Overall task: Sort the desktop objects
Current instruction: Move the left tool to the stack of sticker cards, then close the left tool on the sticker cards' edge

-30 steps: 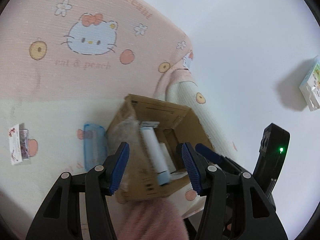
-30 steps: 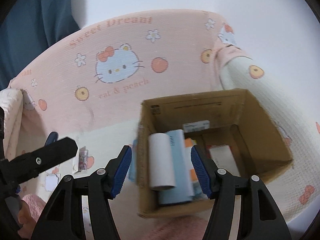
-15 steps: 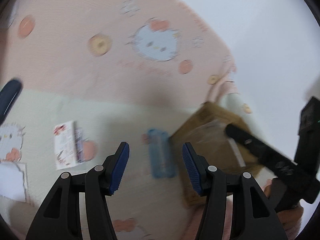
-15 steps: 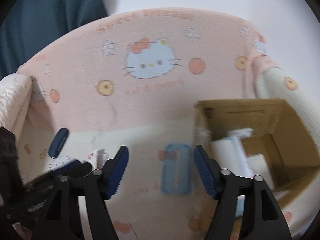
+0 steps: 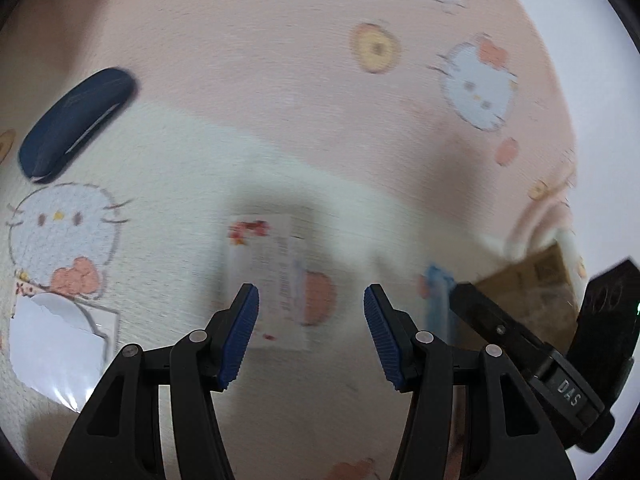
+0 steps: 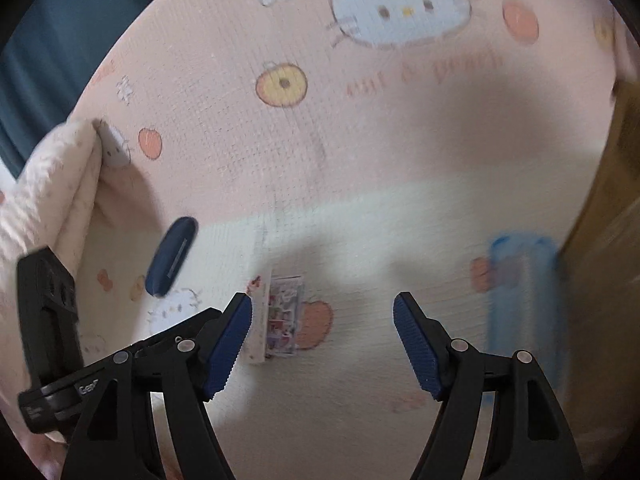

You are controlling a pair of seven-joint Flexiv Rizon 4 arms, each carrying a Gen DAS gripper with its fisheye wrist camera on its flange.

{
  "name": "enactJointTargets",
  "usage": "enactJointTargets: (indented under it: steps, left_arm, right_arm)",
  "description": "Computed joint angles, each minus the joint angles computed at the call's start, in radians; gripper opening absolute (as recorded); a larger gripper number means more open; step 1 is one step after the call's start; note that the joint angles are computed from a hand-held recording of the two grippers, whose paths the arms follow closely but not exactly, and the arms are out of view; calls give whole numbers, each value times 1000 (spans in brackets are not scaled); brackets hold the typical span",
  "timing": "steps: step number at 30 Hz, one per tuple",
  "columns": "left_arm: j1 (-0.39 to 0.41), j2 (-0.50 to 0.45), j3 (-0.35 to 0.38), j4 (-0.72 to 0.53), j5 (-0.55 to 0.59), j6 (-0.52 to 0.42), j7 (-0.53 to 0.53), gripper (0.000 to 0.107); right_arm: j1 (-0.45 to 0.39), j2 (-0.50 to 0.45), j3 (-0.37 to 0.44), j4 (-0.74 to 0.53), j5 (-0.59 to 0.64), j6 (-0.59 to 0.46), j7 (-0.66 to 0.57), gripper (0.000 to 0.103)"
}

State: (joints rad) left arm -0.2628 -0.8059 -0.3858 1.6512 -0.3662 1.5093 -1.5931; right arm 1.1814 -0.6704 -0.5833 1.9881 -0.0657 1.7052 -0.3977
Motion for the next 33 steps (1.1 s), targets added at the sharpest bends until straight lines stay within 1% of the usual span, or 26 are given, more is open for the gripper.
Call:
enactJointTargets:
  steps: [2,3,4,5,7,9,10,11,12,13,14,15,17,18,20,21,23,24,25,26,27,29,30,31,32,33]
  left_arm:
    - [-52,0,86,-14,3,-24,-45,44]
    - [-77,-7,131,-26,0,-51,-79,33]
    - [-88,-12,152,-34,-3,-77,-105,30]
    - [-92,-18,163,-39,-7,-109,-128,28]
    - [-99,-35,181,-65,-3,-200,-156,24]
    - [-96,-43,171,-72,3,-214,-160,24]
    - [-96,-45,169,-75,9,-212,-160,24]
    - [-105,-46,176,-80,20,-210,-162,24]
    - [-124,-48,201,-92,38,-219,-170,24]
    - [-139,-49,222,-105,56,-232,-179,24]
    - [-146,-49,231,-109,67,-240,-185,24]
    - [-147,-49,232,-108,74,-239,-189,24]
    - [-140,-49,224,-106,78,-236,-193,24]
    - [-136,-50,219,-105,79,-236,-193,24]
    - [-128,-50,209,-99,78,-233,-192,24]
    - [-124,-48,204,-95,76,-230,-191,23]
    - [-98,-47,167,-78,62,-217,-170,23]
    - [-75,-48,134,-66,46,-212,-150,23]
    - [-78,-58,133,-85,43,-221,-142,23]
    - [-76,-56,128,-75,39,-211,-135,23]
    - [-71,-57,119,-72,35,-211,-124,23]
    - [-86,-54,135,-72,37,-209,-124,23]
    - [-94,-55,145,-78,42,-213,-124,23]
    - [-102,-58,154,-90,45,-222,-125,23]
    - [-103,-57,152,-90,45,-226,-122,23]
    - [-90,-57,130,-83,38,-228,-106,23]
  right_arm:
    - [-99,-19,121,-28,22,49,9,72]
    - [-158,-26,195,-45,27,68,5,72]
    - [-204,-34,255,-59,27,85,-6,72]
    - [-226,-43,285,-71,31,94,-15,72]
    - [-233,-75,302,-94,46,119,-37,72]
    - [-276,-111,355,-129,60,152,-55,72]
    - [-331,-132,419,-156,56,169,-62,71]
    - [-368,-148,463,-174,58,179,-65,69]
    - [-392,-168,491,-191,66,195,-67,62]
    - [-390,-184,490,-203,83,207,-69,54]
    - [-374,-197,473,-215,102,201,-71,52]
    - [-368,-205,465,-224,109,186,-75,52]
    - [-378,-218,476,-248,95,148,-86,52]
    - [-373,-222,472,-251,94,146,-88,52]
    - [-330,-223,426,-245,103,138,-97,52]
    - [-321,-221,417,-244,102,130,-101,52]
    - [-300,-226,395,-241,110,135,-103,50]
    - [-288,-231,383,-240,118,141,-103,44]
    - [-292,-234,389,-241,119,148,-105,30]
    - [-318,-237,421,-250,107,146,-111,25]
    - [-326,-240,432,-254,102,140,-106,22]
    - [-298,-241,401,-246,120,151,-114,18]
    - [-289,-239,390,-244,120,138,-118,13]
    - [-286,-232,385,-241,115,117,-120,11]
    - [-294,-225,396,-235,109,113,-122,10]
    - [-300,-215,407,-226,106,111,-120,10]
